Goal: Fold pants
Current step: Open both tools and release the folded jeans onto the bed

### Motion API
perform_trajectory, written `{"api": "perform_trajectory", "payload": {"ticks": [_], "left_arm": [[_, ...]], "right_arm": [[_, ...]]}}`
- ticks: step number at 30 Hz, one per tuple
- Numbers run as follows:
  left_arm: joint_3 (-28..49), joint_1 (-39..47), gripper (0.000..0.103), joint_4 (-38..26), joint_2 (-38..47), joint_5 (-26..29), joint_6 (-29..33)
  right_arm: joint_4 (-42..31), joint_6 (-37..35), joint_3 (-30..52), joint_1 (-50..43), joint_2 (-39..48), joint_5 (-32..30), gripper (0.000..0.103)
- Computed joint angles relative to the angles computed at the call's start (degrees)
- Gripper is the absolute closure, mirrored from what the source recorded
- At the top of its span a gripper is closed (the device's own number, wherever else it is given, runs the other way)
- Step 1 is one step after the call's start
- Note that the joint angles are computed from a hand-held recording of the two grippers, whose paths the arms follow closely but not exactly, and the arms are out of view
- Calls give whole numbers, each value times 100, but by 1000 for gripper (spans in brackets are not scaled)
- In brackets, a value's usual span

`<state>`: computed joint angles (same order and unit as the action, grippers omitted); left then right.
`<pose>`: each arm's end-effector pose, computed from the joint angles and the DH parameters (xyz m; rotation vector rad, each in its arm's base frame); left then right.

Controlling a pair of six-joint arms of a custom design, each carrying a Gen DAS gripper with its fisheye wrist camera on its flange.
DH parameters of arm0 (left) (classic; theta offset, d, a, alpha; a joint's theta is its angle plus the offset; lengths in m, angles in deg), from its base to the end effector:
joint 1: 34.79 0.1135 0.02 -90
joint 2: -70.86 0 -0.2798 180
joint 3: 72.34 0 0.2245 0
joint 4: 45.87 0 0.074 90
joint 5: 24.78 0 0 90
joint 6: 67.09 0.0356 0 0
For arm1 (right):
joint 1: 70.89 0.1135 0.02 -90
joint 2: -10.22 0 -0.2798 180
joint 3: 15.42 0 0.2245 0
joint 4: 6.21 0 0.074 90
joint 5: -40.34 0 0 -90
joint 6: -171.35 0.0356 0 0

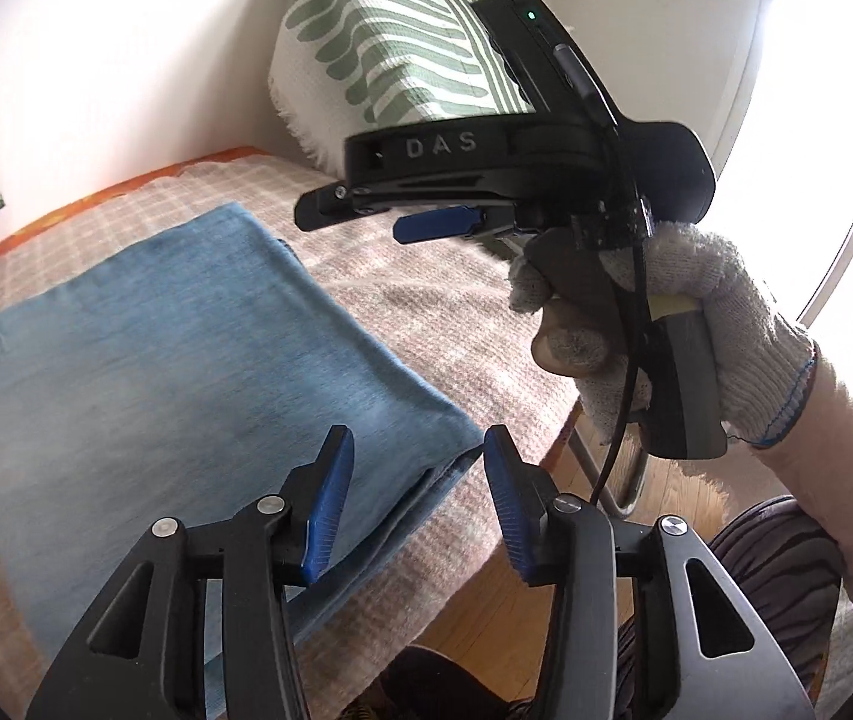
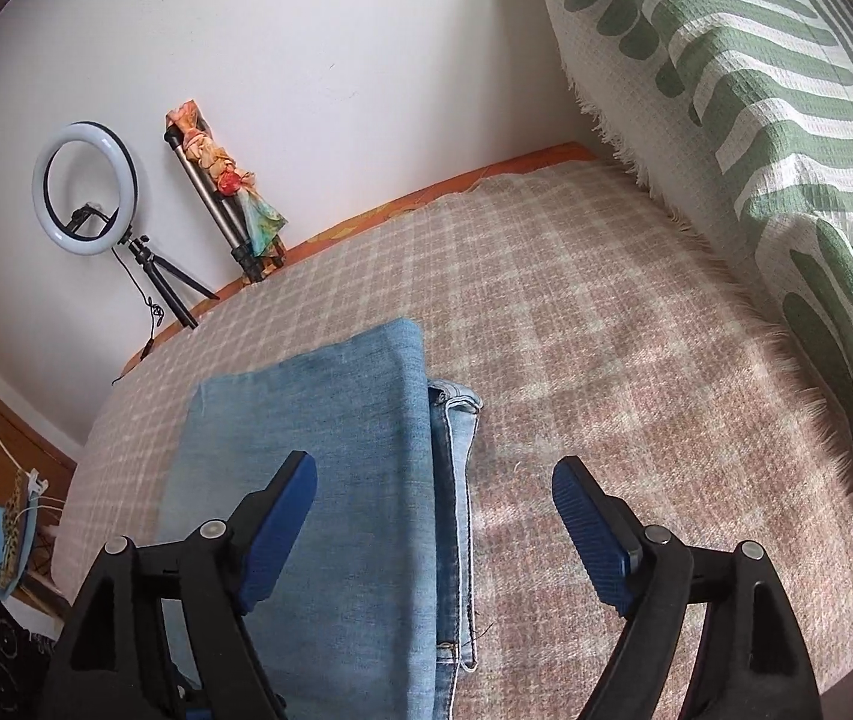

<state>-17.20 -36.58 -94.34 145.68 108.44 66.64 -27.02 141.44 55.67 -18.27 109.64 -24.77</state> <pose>0.1945 -0.0305 0.2152 1.1117 2.1694 -0.7311 0.2140 0.2555 0.2026 0.3477 2.3447 0.4437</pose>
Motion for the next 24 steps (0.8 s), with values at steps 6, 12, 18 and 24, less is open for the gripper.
{"api": "perform_trajectory", "payload": {"ticks": [6, 12, 18, 24], "left_arm": [[948, 1429, 45, -898, 743, 108, 937], [1764, 2182, 40, -1353, 1581, -41, 913], [2386, 2274, 37, -1466, 2488, -176, 508], [2487, 2057, 37, -1070, 2922, -438, 81]], "right_arm": [[369, -368, 134, -176, 529, -710, 12], [389, -505, 301, -393, 999, -1064, 12], [621, -649, 365, -487, 1273, -1278, 11], [795, -723, 343, -480, 1337, -1161, 7]]}}
